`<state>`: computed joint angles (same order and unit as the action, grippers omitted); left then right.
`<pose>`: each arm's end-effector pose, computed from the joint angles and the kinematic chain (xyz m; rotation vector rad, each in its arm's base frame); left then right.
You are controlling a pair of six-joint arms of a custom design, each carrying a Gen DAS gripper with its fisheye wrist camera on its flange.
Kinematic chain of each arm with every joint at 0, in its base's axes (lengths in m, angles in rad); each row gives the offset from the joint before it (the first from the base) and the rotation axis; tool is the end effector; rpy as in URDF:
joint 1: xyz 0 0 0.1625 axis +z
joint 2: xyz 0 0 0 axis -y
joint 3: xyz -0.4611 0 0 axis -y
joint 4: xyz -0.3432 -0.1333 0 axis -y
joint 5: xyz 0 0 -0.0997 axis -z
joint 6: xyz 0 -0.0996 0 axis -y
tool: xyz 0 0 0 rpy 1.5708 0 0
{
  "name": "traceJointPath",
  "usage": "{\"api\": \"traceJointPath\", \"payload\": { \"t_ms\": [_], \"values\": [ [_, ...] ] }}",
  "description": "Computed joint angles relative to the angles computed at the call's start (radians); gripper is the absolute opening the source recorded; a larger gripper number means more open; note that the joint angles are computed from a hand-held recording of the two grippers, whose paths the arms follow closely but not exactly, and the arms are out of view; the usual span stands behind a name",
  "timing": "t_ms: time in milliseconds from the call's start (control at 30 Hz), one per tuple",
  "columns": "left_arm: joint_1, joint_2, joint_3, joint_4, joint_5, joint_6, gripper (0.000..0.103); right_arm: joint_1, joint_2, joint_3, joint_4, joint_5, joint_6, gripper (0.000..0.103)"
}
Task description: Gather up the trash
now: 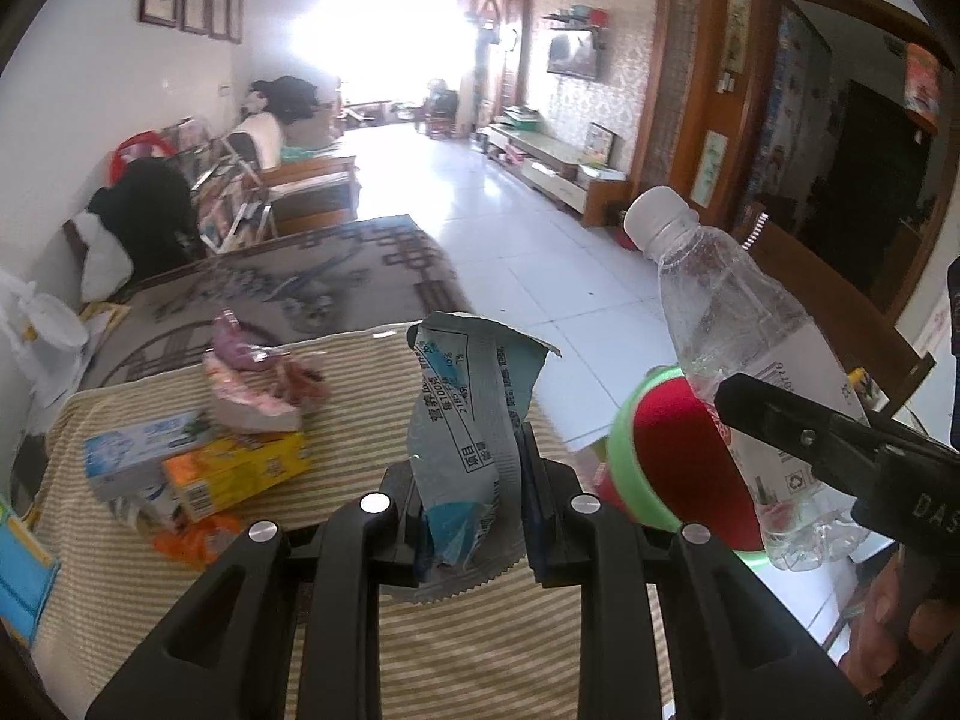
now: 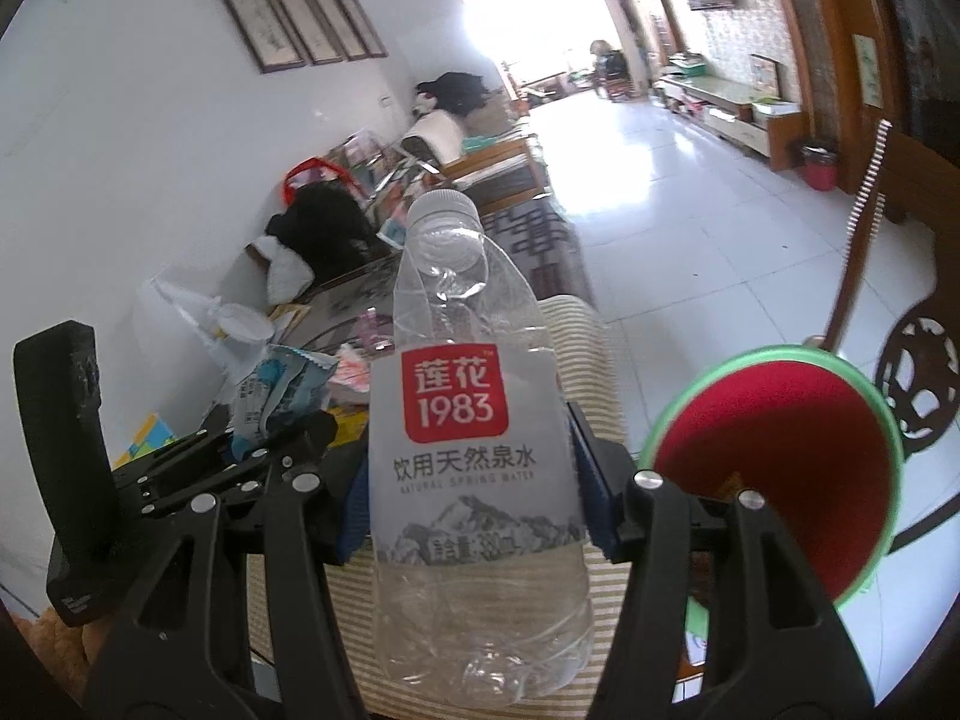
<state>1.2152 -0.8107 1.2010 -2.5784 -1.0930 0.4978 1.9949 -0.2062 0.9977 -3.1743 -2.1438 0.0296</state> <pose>-0.0993 -0.7819 0.3517 0.8668 2.3805 -0.7596 0.4105 -0.7164 0.0275 0.1800 -2.5206 1.2162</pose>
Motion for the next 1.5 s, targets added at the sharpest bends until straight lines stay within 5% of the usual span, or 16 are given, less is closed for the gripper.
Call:
{"api": "traceJointPath", "payload": {
  "t_ms": [567, 667, 733, 767, 1133, 1500],
  "values": [
    [-0.034, 0.199, -0.187, 0.299, -0.236, -0.003, 0.02, -0.084, -0.169, 0.348, -0.191, -0.192, 0.183, 0.054],
    [-0.037, 0.241, -0.23, 0.333, -0.226, -0.011, 0.024, -0.099, -0.176, 0.355, -0.181, -0.203, 0.188, 0.054],
    [-0.036, 0.261, -0.258, 0.361, -0.221, -0.014, 0.045, -0.111, -0.187, 0.365, -0.152, -0.185, 0.199, 0.059],
    [-0.036, 0.266, -0.262, 0.355, -0.211, -0.016, 0.064, -0.112, -0.186, 0.364, -0.148, -0.197, 0.204, 0.071],
    [-0.004, 0.21, -0.225, 0.232, -0.142, -0.041, 0.065, -0.1, -0.17, 0.337, -0.19, -0.171, 0.182, 0.078],
    [0.109, 0.136, -0.27, 0.124, 0.067, -0.122, 0.065, -0.06, -0.007, -0.012, 0.103, -0.046, 0.112, 0.081]
  ]
}}
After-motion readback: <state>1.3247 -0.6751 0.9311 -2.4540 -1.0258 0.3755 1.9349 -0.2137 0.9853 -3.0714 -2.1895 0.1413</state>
